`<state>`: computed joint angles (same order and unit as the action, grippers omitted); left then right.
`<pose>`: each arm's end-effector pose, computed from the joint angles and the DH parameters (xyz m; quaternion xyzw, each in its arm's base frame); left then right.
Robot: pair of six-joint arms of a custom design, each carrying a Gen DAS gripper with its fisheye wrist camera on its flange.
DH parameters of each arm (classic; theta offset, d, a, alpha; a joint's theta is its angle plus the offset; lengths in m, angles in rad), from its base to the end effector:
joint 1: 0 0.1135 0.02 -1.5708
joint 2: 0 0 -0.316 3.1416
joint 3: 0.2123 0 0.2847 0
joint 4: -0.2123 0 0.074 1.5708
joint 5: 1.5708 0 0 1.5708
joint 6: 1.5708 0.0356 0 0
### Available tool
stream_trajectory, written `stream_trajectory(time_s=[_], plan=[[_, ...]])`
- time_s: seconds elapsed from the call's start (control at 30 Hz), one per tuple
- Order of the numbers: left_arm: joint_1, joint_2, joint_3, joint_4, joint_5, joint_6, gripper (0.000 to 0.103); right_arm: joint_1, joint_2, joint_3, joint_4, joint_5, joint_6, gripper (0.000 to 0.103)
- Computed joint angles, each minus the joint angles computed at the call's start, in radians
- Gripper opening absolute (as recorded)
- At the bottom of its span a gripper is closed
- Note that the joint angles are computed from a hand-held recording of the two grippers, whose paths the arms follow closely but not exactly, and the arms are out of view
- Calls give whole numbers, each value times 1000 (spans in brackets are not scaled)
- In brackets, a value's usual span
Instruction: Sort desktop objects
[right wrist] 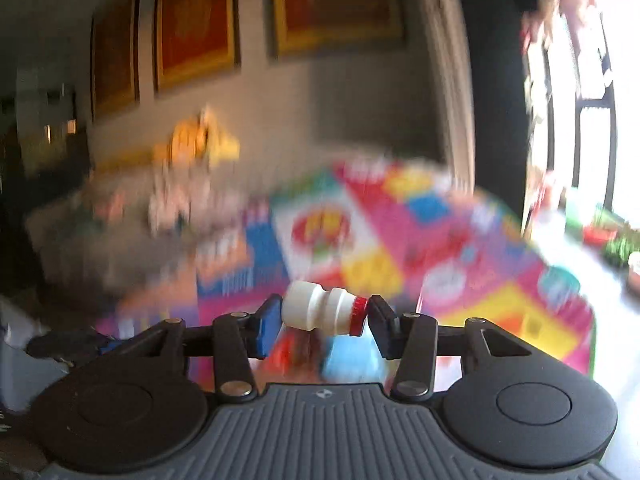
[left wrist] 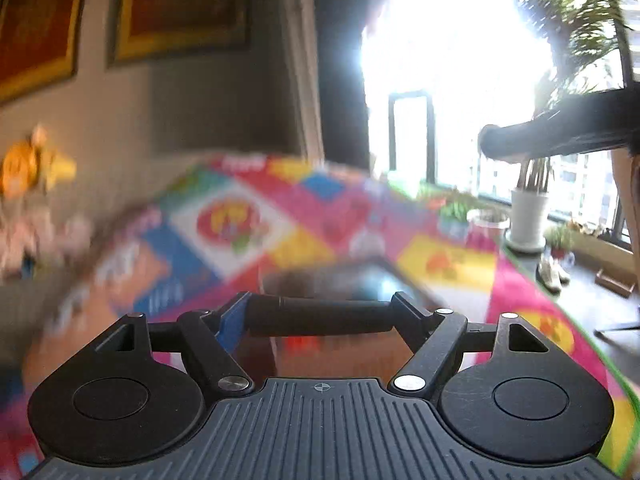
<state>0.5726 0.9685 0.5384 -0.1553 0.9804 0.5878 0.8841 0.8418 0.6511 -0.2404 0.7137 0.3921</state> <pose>0.1817 0.0820 0.2605 0.2286 0.7756 -0.1182 0.5764 0.1358 0.1289 0.3132 -0.0093 0.8111 0.0649 0.5812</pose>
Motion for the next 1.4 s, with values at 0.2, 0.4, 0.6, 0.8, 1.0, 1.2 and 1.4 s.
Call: stream_trajectory(time_s=[0.2, 0.4, 0.6, 0.8, 1.0, 1.2, 1.4], plan=[[-302, 181, 63, 235, -190, -153, 86, -87, -53, 21, 17, 6, -84, 47], [-279, 264, 19, 219, -223, -65, 99, -229, -15, -19, 43, -113, -84, 47], [-205, 417, -3, 248, -208, -4, 100, -405, 120, -24, 110, -328, -52, 47], [-193, 569, 78, 193, -147, -24, 100, -485, 376, 109, 181, -473, -54, 47], [-187, 545, 68, 134, -99, -8, 101, -518, 721, 383, 172, -450, -91, 56], [-153, 424, -9, 125, -113, 28, 101, -517, 621, 252, 207, -454, -8, 76], [-79, 300, -100, 140, -209, -66, 103, -387, 289, -42, 194, -353, 36, 103]])
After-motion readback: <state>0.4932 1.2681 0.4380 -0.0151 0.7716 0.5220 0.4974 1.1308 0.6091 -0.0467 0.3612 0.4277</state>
